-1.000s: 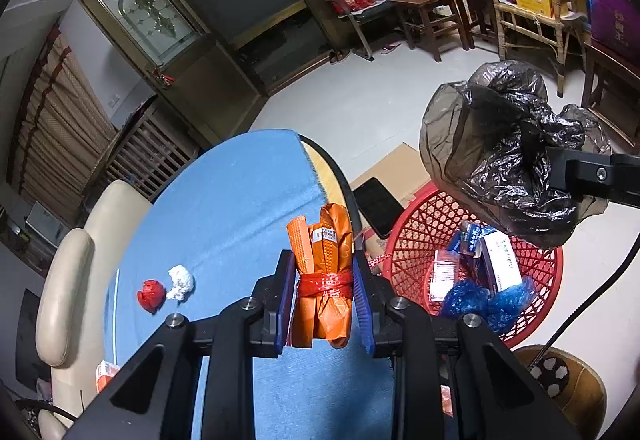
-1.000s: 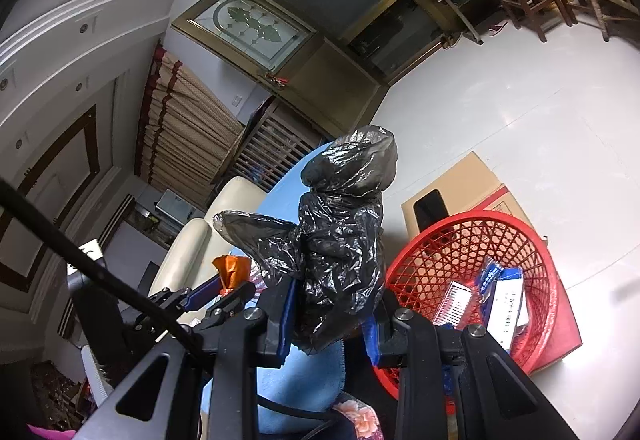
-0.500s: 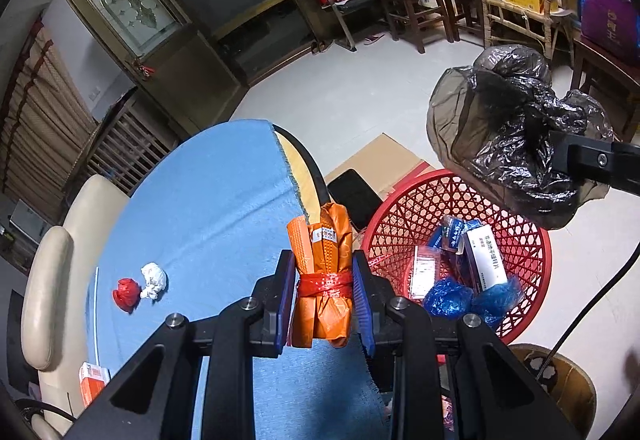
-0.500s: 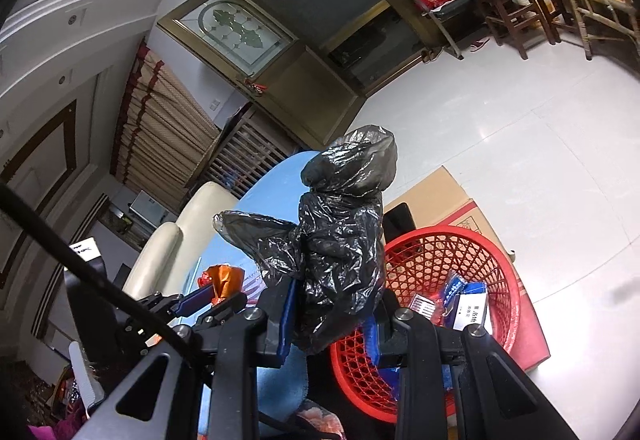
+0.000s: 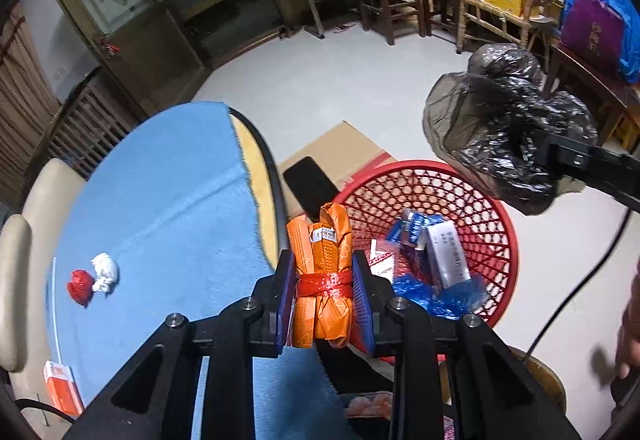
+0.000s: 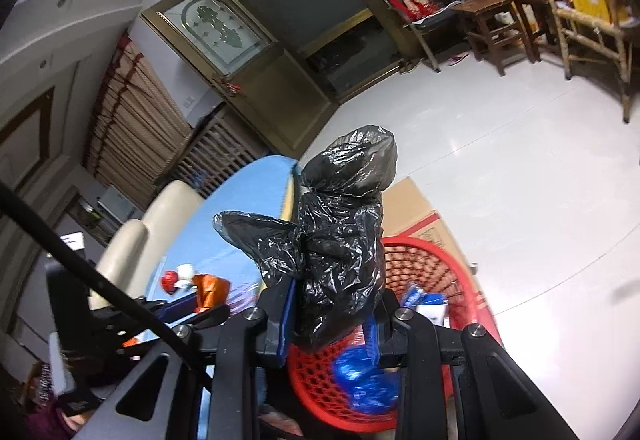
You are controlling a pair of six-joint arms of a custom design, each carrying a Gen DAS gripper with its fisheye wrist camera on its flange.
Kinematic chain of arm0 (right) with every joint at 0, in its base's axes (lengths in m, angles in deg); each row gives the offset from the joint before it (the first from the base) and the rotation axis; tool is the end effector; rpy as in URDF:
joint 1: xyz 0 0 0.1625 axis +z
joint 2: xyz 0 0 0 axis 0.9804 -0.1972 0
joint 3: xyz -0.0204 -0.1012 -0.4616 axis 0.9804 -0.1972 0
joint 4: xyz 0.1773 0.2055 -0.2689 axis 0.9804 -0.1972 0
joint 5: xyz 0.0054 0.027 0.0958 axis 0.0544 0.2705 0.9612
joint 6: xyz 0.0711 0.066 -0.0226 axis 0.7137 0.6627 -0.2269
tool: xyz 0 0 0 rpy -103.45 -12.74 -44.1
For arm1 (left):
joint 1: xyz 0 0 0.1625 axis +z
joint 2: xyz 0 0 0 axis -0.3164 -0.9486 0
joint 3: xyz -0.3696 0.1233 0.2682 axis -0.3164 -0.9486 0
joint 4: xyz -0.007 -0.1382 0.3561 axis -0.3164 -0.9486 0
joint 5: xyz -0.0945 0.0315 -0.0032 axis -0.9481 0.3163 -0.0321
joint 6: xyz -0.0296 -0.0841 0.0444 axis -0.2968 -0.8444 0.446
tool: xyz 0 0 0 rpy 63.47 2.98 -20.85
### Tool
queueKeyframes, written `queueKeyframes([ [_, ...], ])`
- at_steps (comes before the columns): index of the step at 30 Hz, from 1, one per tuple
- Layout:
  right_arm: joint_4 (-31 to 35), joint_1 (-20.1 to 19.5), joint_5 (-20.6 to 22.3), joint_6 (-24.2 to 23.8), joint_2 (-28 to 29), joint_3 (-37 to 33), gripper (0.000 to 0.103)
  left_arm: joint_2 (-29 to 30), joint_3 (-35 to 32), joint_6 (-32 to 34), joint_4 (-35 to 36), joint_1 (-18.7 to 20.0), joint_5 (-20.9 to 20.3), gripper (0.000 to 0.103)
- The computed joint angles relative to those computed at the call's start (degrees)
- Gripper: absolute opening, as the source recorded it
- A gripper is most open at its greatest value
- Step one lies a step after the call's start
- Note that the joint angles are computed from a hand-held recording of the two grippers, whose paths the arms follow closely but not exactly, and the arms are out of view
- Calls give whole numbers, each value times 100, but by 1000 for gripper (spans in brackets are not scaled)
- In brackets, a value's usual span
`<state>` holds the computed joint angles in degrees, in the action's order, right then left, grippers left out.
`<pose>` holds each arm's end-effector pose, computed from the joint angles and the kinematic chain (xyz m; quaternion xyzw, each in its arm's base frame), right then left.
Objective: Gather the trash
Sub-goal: 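Open both grippers to drop the orange and black bags into the wastebasket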
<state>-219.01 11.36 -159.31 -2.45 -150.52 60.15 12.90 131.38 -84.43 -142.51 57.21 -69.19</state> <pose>0.1090 -0.5439 0.4076 -0.0086 -0.8806 0.4548 0.1329 -0.4734 -0.6450 -0.0042 0.4086 0.8194 -0.1467 0.3743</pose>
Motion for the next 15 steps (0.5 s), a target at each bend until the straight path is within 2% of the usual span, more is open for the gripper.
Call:
queueKeyframes([
  [3, 99, 1, -244, 38, 26, -60, 30, 6, -13, -28, 65, -16, -134, 31],
  [10, 541, -47, -422, 126, 74, -241, 32, 80, -49, 106, -11, -58, -146, 33],
  [11, 618, -41, -464, 134, 88, -276, 32, 81, -46, 122, -37, -62, -139, 36],
  [13, 712, -40, -530, 149, 106, -304, 32, 79, -8, 180, -170, -71, -98, 57],
  [15, 747, -36, -591, 211, 138, -303, 32, 61, 92, 321, -453, -96, 6, 62],
])
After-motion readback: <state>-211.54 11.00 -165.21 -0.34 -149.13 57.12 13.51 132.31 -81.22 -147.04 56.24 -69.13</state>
